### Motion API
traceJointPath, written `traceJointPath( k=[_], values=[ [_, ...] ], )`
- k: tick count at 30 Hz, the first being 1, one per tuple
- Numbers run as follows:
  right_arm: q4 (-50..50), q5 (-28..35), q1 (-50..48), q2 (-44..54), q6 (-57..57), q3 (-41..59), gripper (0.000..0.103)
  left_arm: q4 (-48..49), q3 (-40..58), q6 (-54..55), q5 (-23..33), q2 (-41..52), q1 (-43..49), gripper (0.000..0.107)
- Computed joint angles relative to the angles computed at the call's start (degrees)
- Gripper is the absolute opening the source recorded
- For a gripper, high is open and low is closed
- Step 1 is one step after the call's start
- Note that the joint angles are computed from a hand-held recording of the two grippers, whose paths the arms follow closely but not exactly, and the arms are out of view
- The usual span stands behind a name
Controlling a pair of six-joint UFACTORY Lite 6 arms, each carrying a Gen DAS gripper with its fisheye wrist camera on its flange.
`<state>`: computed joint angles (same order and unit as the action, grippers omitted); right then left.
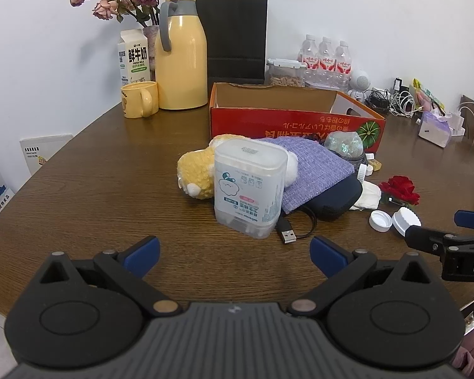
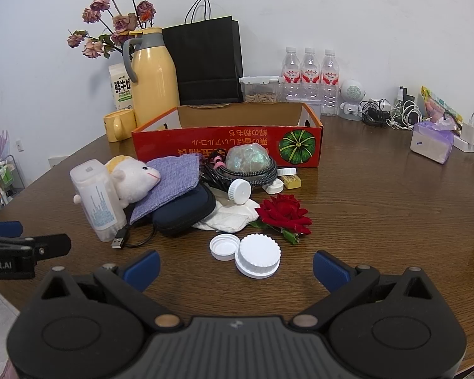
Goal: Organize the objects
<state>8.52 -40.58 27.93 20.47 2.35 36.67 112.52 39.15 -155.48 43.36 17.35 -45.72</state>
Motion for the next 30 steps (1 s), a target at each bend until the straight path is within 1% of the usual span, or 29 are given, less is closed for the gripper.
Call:
traceJointPath(
  k=[6,9,30],
  values=[
    [-0.3,-0.3,-0.2,0.1,0.1,-0.1,0.103,0.0,0.1,0.0,-0.1,-0.1,0.1,0.103],
    [-0.7,0.8,-0.6,-1.1,0.0,-0.3,0.103,-0.2,-0.5,0.3,-0.3,-1.2,0.2,0.103],
    [-0.1,-0.1,0.3,-0.5,-0.1,-0.3,0.103,0.6,-1.3,-1.6,0.3,-0.7,-0.1,0.103]
  ],
)
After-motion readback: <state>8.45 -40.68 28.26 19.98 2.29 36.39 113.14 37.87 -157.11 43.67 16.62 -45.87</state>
